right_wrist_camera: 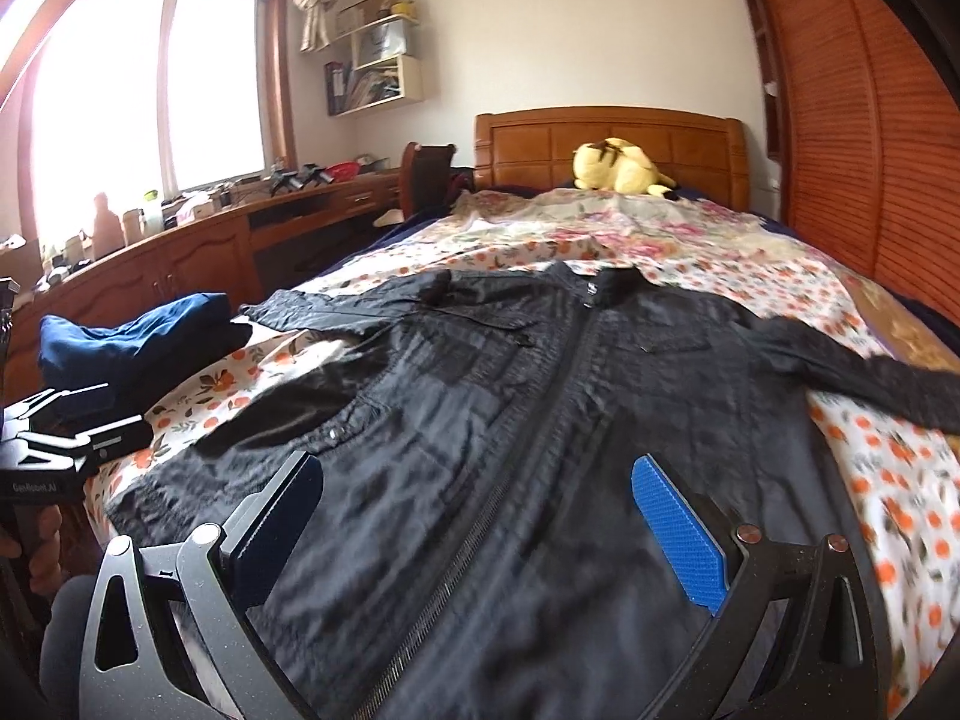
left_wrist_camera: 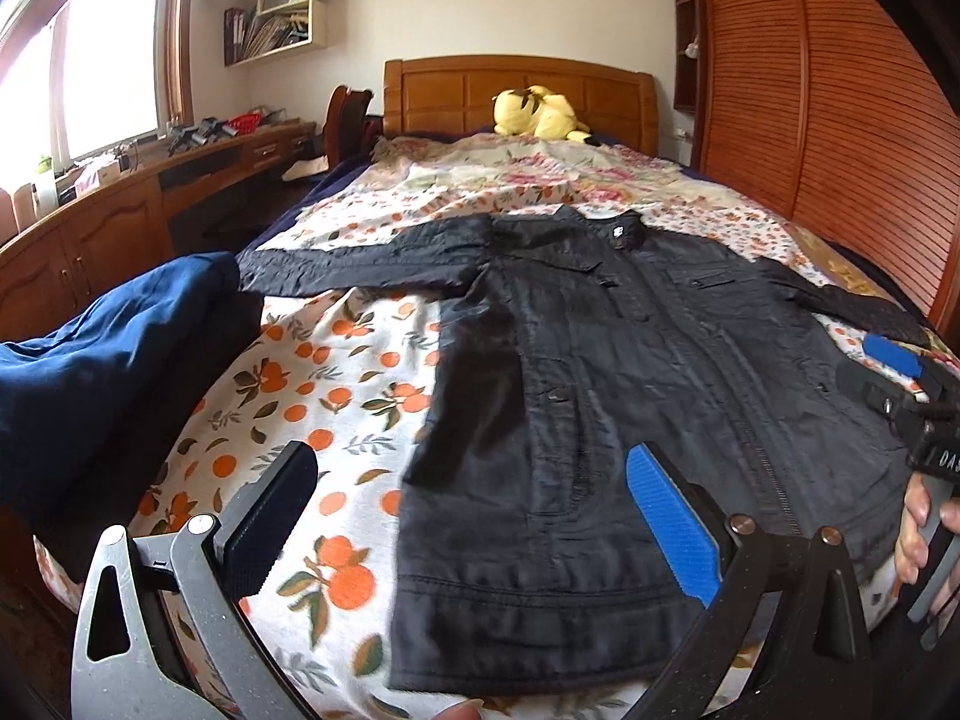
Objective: Fold large clothes
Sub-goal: 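Lower the left tool to the jacket's side edge and close on it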
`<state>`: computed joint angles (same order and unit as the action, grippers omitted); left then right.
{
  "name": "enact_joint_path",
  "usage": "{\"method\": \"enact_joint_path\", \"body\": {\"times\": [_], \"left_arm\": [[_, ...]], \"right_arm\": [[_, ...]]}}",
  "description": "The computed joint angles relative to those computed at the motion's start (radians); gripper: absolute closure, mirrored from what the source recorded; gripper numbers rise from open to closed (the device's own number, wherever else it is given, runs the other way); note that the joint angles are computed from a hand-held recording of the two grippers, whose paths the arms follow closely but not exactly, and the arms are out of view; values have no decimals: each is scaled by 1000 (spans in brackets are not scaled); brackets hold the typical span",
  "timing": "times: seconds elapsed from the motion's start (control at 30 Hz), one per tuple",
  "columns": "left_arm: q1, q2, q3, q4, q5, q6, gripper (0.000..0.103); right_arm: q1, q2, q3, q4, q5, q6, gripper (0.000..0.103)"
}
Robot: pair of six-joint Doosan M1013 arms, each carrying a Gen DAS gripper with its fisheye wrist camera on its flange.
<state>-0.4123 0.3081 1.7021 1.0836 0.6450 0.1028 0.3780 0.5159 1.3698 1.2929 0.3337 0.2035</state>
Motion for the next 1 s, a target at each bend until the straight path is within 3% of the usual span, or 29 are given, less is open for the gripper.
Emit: {"method": "enact_joint_path", "body": {"times": [0.17,0.27,0.33,0.4,0.57,0.77,1.0], "left_arm": [[55,12,-14,-117,-54,111,0],[76,26,-31,-152,-51,175,0],[86,40,-45,-156,-39,211,0],[94,50,-57,-149,-32,233,0],[137,84,-102,-203,-63,318,1],[201,151,-189,-317,-94,395,19],[245,237,-314,-378,-73,410,28]], "right_arm": [[18,68,-105,-128,6,98,0],[28,116,-173,-295,0,239,0],[27,152,-232,-410,46,367,0],[21,173,-264,-439,101,406,0],[28,189,-286,-544,121,467,0],[29,195,-302,-556,139,501,0],[24,191,-295,-511,150,478,0]]}}
